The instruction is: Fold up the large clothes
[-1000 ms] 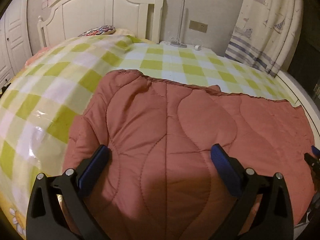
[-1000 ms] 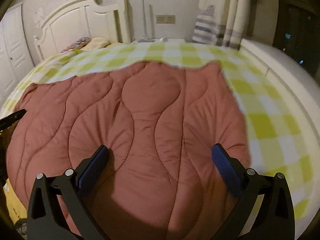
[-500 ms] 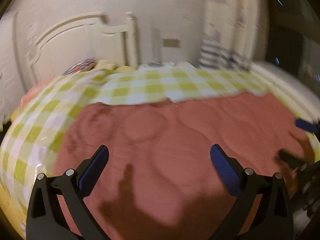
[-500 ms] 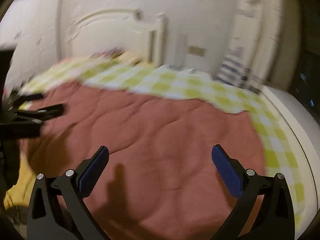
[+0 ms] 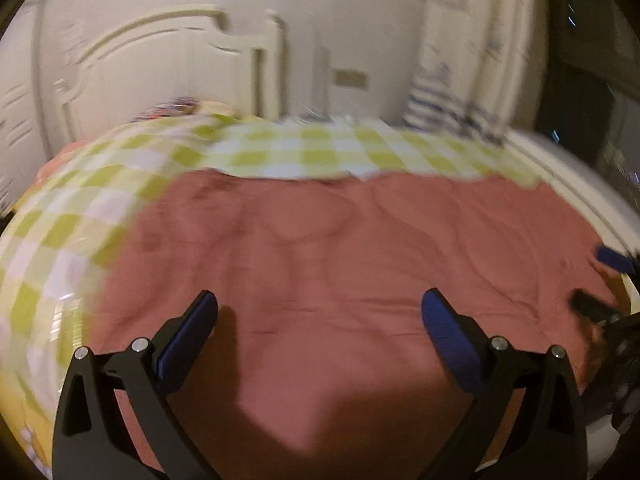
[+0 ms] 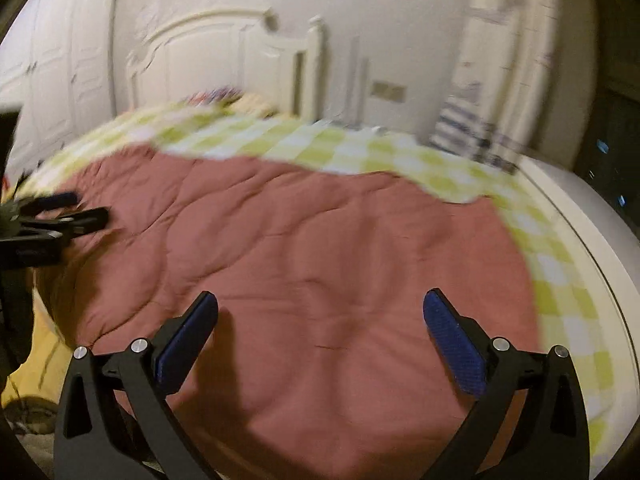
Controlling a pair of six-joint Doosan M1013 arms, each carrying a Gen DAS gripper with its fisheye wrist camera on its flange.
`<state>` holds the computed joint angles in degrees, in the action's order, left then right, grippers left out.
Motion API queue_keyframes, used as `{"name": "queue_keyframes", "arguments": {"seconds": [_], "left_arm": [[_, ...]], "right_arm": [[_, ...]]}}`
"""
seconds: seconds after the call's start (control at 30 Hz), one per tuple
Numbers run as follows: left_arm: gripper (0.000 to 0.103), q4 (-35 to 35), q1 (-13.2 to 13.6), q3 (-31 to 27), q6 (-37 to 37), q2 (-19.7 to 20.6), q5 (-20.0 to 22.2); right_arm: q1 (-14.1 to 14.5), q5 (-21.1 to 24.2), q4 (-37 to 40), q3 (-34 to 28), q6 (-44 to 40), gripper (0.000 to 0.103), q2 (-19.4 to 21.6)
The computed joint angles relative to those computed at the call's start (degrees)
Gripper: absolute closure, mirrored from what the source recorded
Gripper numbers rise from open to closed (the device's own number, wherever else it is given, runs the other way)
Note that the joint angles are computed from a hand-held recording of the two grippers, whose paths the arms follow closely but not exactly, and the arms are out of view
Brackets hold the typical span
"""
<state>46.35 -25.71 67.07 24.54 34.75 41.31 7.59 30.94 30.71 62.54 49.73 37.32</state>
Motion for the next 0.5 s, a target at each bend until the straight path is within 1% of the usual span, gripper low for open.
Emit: {"name": "queue_keyframes", "arguments": {"seconds": [0.03,0.07,0.1,0.13,0.17,0.2,0.23,0.27,0.33,0.37,0.43,0.5], "left_arm": [[0.002,1.72,0.38,1.51,-3.65,-0.75,0.49],[0.002,1.59,0.76,2.19,-4.72,-1.04,0.87],[0.002,-0.19,1.34,2.38,-4.05,-0.97,1.55],[0.002,-1.74,1.84,2.66,-2.96,-0.87,1.83],[0.002,-0.58,1.89,3.32,-3.19,-0.81,1.71],[0.002,2.45,1.44,3.72,-4.05,-0.62,2.36],[0.002,3.35,1.23,3.39,-3.66,-0.35,3.33],[0.002,3.54,0.96,2.66,-3.15,0.04,4.85],[0.002,2.19,1.12,2.16,-2.48,0.11,5.27],[0.002,1.46,1.17,2.17,-2.42,-0.14,5.31],[0.002,2.37,1.09,2.77,-4.06,-0.83,4.89],[0.002,5.16,0.49,4.05,-6.29,-1.88,2.59]], "right_arm": [[-0.57,-1.47,-1.78,0.45,3.26,0.005,-0.07],[-0.66,-1.21,-6.55,-0.35,8.47,0.005,0.44],[-1.06,-0.35,-9.09,-0.81,11.46,0.005,1.15],[-1.68,1.73,-8.64,-1.8,12.02,0.005,2.3],[-2.05,1.63,-5.18,-1.44,9.64,0.004,2.45],[-2.28,0.78,-2.45,-0.77,7.45,0.004,2.4],[-2.13,0.09,-2.73,-0.5,7.52,0.004,2.36],[-1.73,-0.03,-5.4,-0.74,9.3,0.004,2.38],[-1.41,1.54,-8.83,-2.01,12.1,0.004,2.64],[-1.38,1.86,-9.27,-2.19,12.84,0.005,2.56],[-1.71,0.41,-6.72,-0.86,11.75,0.005,1.52],[-2.24,-2.02,1.4,1.84,4.42,0.005,-0.13]]}}
